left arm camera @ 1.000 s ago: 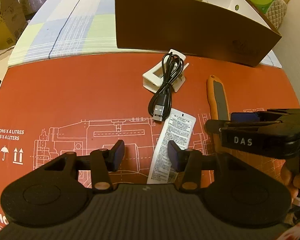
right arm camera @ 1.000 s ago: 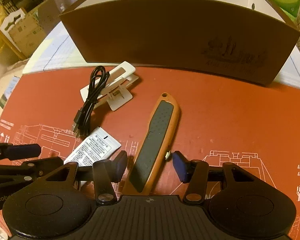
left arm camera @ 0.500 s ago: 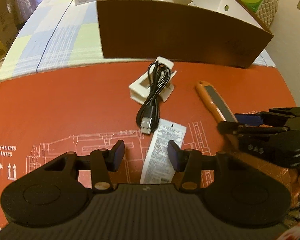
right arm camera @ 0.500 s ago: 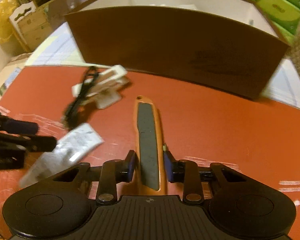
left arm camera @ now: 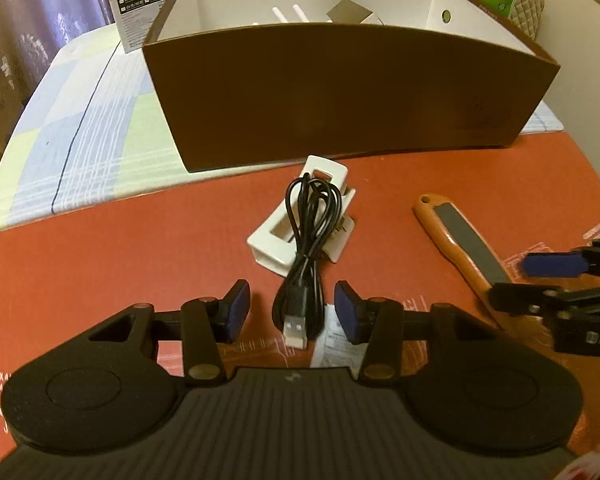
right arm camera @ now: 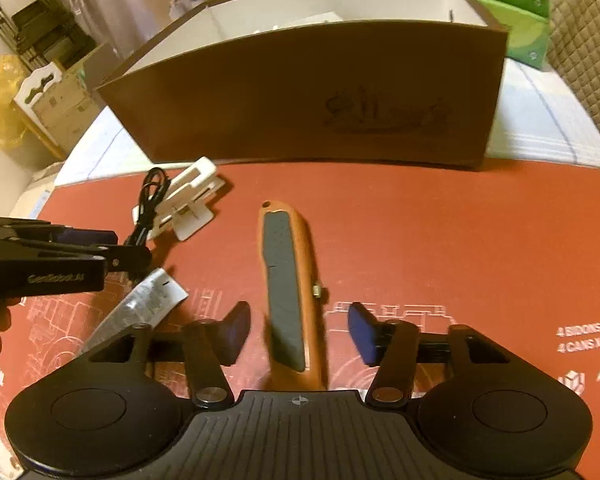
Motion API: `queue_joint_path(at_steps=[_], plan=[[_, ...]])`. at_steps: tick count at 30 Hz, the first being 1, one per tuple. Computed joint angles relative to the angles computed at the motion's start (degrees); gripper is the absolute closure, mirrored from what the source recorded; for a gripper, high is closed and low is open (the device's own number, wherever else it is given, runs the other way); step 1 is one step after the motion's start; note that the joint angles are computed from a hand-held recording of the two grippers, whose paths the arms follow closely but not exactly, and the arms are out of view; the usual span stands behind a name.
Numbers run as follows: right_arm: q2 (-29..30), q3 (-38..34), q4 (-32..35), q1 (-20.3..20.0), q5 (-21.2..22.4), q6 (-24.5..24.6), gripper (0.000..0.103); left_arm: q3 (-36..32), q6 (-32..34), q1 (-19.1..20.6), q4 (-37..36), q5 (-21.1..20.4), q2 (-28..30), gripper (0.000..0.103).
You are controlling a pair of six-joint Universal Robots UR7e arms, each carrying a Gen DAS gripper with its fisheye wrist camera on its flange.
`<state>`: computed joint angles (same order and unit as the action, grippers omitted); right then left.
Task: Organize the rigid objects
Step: 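Grasp the black USB cable with the left gripper while the right grasps the orange utility knife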
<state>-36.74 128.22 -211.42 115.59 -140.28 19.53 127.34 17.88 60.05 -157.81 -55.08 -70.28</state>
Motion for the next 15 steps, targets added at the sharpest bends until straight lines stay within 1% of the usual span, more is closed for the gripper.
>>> queue_joint_path(at_steps=[3, 5, 7, 12, 15], plan=[[0.05, 0.62, -1.31, -0.06, -0.14, 0.34, 0.049, -0.09, 1.54, 0.27, -1.54, 0.43, 1.43, 0.062], [0.16, 0.72, -1.81, -0.14, -0.25, 0.26, 0.049, 0.10, 2.56, 0.27, -2.54, 0.94, 2.06, 0.076], [0.45, 0.48, -2.52, -0.31, -0.19, -0.64, 0.049, 0.16, 2.93, 0.46, -2.51, 0.45, 1.97, 0.085], [1.83, -1.18, -2.99, -0.62, -0.19, -3.62, 0.049, 0.70, 4.32, 0.79, -3.20, -1.35, 0.51, 0.086], [3.05, -2.38, -3.49, -0.61, -1.20, -5.10, 0.049, 0.77, 4.10, 0.86, -3.02, -1.93, -0.81, 0.087]])
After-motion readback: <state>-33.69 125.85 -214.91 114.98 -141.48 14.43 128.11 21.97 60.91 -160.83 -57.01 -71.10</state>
